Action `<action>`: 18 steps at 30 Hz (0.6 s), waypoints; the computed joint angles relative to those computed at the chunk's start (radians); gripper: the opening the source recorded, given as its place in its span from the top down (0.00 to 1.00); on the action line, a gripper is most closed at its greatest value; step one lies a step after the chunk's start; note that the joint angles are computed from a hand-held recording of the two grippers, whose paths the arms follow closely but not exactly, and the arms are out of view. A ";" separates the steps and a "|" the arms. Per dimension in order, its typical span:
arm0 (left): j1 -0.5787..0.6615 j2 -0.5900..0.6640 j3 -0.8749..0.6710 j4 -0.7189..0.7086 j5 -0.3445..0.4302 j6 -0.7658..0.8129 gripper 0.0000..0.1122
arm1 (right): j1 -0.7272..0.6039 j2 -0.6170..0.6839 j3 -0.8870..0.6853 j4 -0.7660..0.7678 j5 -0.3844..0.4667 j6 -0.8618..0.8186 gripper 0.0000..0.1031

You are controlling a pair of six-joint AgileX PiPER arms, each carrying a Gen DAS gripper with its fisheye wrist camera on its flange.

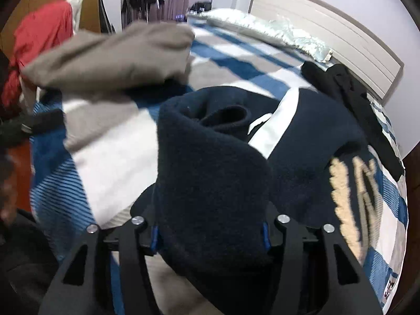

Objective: Fold large clothes

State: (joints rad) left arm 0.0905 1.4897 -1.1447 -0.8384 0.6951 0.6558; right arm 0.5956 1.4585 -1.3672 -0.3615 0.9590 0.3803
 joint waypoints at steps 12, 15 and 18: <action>-0.099 0.022 -0.040 0.031 0.032 -0.031 0.14 | -0.474 -0.264 -0.021 0.703 0.096 -0.496 0.05; -0.183 0.008 -0.079 0.059 0.052 -0.048 0.14 | -0.683 -0.207 -0.069 0.777 0.157 -0.592 0.23; -0.298 0.032 -0.180 0.079 0.105 -0.085 0.14 | -0.840 -0.070 -0.179 0.851 0.252 -0.631 0.83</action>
State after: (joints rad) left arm -0.2072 1.5220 -1.3243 -0.7591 0.8001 0.5708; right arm -0.2444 1.3884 -1.5459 0.4897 1.2112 -0.2509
